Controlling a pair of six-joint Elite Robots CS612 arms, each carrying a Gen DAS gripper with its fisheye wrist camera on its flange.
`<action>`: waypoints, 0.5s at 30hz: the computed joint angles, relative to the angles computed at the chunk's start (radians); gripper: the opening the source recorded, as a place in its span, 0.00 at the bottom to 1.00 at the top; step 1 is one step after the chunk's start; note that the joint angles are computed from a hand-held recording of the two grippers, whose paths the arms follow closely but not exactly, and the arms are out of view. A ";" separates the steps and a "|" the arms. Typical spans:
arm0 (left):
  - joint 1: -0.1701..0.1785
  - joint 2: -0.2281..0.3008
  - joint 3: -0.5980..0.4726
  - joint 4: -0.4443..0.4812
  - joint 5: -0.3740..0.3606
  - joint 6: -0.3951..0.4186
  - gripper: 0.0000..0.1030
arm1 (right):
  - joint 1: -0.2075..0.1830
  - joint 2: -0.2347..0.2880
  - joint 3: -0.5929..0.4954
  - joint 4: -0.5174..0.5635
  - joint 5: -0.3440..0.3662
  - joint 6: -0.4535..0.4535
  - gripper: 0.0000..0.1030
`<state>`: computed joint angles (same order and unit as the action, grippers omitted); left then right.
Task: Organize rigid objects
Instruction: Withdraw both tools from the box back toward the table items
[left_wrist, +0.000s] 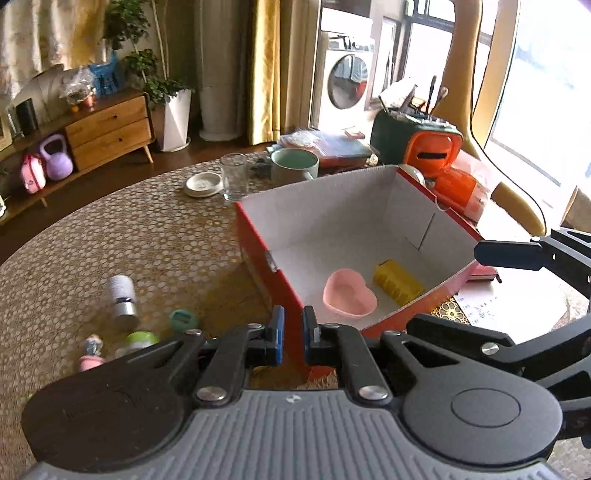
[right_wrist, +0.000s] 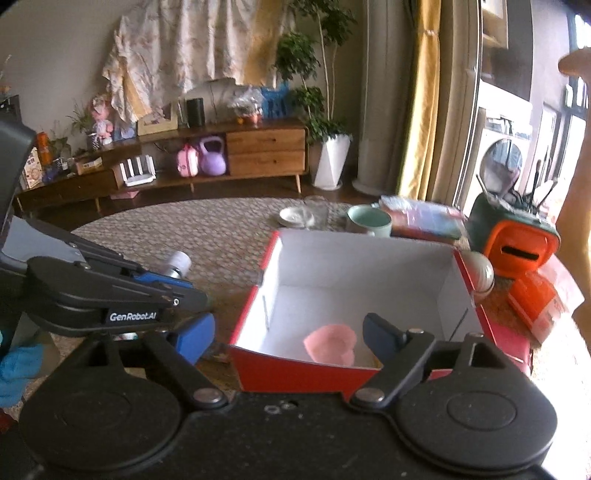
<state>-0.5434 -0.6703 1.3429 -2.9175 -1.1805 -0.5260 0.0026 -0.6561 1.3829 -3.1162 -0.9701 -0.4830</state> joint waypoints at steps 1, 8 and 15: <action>-0.002 -0.008 0.016 -0.013 0.008 -0.003 0.09 | 0.001 -0.004 0.009 -0.010 0.005 0.000 0.86; -0.017 -0.060 0.135 -0.107 0.070 -0.030 0.09 | 0.011 -0.028 0.079 -0.093 0.039 0.002 0.88; -0.028 -0.103 0.238 -0.187 0.123 -0.054 0.09 | 0.029 -0.048 0.126 -0.137 0.062 -0.035 0.88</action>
<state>-0.5714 -0.7730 1.5808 -3.1045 -1.0574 -0.5805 0.0314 -0.7040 1.5092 -3.2535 -0.9083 -0.5184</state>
